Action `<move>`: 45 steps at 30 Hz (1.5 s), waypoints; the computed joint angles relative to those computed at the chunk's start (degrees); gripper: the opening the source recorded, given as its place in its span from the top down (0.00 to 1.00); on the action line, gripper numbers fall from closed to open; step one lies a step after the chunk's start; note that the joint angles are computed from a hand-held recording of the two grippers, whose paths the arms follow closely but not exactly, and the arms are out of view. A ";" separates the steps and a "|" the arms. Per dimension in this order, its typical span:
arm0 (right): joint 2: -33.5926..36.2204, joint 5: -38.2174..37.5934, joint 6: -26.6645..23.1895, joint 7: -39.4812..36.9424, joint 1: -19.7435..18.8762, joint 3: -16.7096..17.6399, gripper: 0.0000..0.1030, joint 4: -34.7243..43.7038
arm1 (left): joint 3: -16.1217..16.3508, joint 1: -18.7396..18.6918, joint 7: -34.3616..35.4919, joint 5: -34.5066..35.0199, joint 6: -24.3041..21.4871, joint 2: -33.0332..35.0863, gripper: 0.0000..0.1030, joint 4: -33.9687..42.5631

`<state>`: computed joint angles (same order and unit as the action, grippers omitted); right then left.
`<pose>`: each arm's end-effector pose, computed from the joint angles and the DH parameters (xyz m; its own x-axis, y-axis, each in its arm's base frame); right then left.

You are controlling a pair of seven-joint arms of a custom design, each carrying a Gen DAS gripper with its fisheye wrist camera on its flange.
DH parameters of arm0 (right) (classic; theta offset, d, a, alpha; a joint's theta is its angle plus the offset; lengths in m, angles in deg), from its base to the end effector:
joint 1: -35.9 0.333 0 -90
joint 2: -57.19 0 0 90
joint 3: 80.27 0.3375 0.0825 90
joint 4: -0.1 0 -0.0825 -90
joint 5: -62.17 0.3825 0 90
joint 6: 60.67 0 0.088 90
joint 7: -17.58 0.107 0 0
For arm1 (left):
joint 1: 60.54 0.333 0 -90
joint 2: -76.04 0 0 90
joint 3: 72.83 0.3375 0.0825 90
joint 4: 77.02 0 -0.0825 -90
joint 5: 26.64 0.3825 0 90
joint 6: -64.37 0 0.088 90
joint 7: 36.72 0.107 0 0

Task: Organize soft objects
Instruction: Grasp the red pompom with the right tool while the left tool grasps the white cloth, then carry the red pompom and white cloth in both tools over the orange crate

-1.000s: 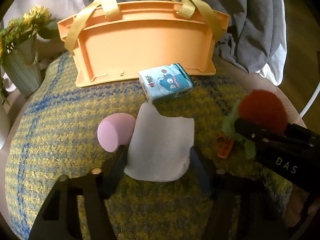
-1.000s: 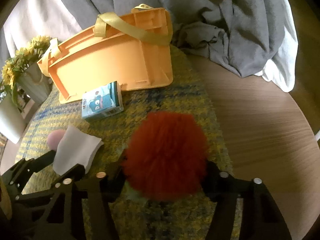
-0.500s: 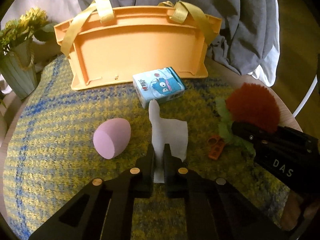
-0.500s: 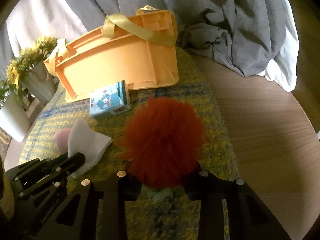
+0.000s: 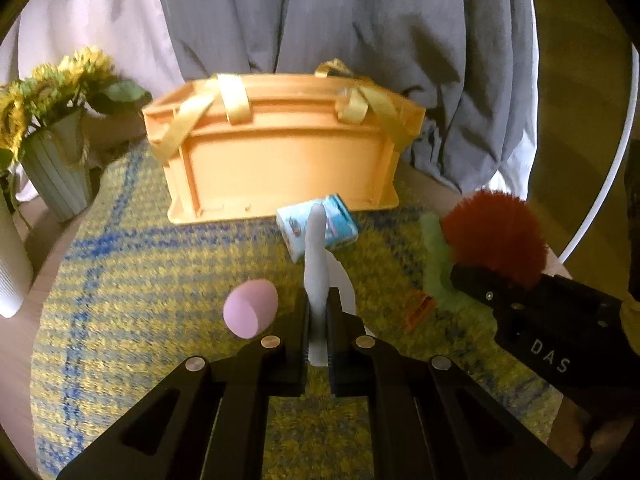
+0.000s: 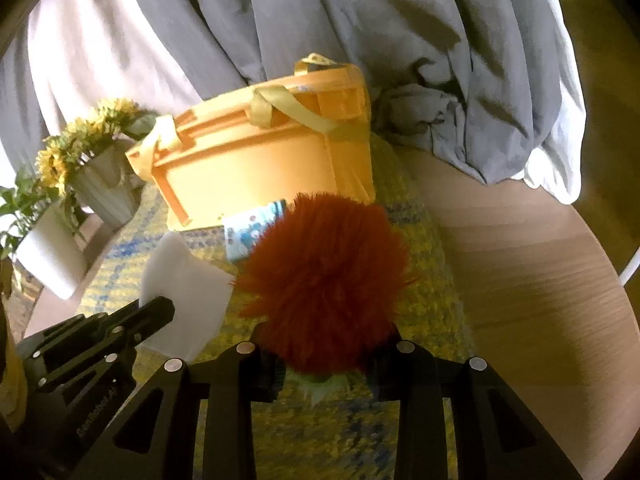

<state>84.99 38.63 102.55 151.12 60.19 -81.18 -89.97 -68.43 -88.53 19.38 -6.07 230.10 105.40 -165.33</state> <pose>0.6725 0.3166 0.4706 0.0740 -0.9811 -0.1787 -0.6995 0.0767 -0.7105 0.6746 -0.3310 0.4728 -0.1955 -0.9766 0.0899 -0.6531 0.0613 -0.7548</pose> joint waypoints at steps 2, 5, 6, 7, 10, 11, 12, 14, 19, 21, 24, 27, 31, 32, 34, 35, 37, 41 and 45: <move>-0.59 -0.24 0.05 0.40 0.32 -0.17 0.69 -0.22 | 0.59 -0.21 -0.70 0.54 0.95 -1.04 0.92 -0.98; -1.58 -1.83 0.24 2.29 1.51 -1.37 0.69 -0.59 | 1.59 -0.66 -1.92 1.54 2.10 -2.17 0.92 -2.06; -1.93 -2.65 0.37 3.14 2.00 -1.84 0.69 -0.70 | 1.96 -0.86 -2.35 2.02 2.56 -2.61 0.92 -2.45; -2.28 -3.67 0.35 4.11 2.54 -2.42 0.69 -0.75 | 2.37 -1.10 -2.84 2.52 2.94 -2.97 0.92 -2.74; -2.82 -5.00 0.28 5.27 2.58 -2.35 0.69 -0.55 | 3.27 -1.67 -4.12 3.89 4.13 -3.96 0.92 -3.49; -3.01 -5.40 0.31 5.65 2.65 -2.33 0.69 -0.48 | 3.73 -1.91 -4.64 4.51 4.68 -4.33 0.92 -3.79; -3.14 -5.96 0.32 6.12 2.83 -2.46 0.69 -0.37 | 4.11 -2.09 -5.04 5.12 5.23 -4.74 0.92 -4.10; -3.35 -6.91 0.25 6.79 3.02 -2.53 0.69 -0.03 | 5.43 -2.97 -6.57 6.71 5.94 -5.33 0.92 -4.43; -3.92 -9.18 0.28 8.67 3.59 -2.81 0.69 0.66 | 6.58 -3.21 -8.59 9.25 7.49 -6.82 0.92 -5.16; -4.14 -10.22 0.33 9.45 3.93 -2.99 0.69 1.06 | 7.18 -3.46 -9.59 10.43 8.09 -7.42 0.92 -5.50; -4.33 -11.36 0.33 10.20 4.19 -2.97 0.69 1.74 | 7.84 -3.58 -10.81 12.03 8.94 -8.27 0.92 -5.89; -4.56 -12.64 0.41 11.14 4.66 -3.18 0.69 2.25 | 8.45 -3.69 -11.97 13.66 9.64 -8.90 0.92 -6.01; -4.72 -14.36 0.66 12.44 5.16 -3.53 0.69 2.99 | 9.45 -3.96 -13.64 15.82 10.68 -9.39 0.92 -5.75; -4.73 -14.91 0.67 12.83 5.34 -3.67 0.69 3.23 | 9.89 -4.25 -14.25 16.48 10.87 -9.54 0.92 -5.73; -4.77 -15.77 0.88 13.50 5.51 -3.80 0.69 3.58 | 10.45 -4.47 -15.23 17.64 11.30 -9.80 0.92 -5.60; -4.67 -16.15 0.83 13.77 5.61 -3.85 0.69 3.99 | 10.61 -4.47 -15.61 18.11 11.48 -9.90 0.92 -5.51; -4.38 -17.12 0.84 14.60 5.97 -4.16 0.69 4.92 | 11.43 -4.80 -16.79 19.47 12.19 -10.15 0.92 -5.50; -3.84 -18.73 1.21 16.16 6.45 -4.75 0.69 6.47 | 13.06 -5.42 -18.71 21.85 12.84 -10.20 0.92 -4.65; -2.76 -19.00 1.94 16.72 6.30 -4.75 0.69 8.37 | 13.37 -5.04 -19.79 23.77 12.66 -10.11 0.92 -3.40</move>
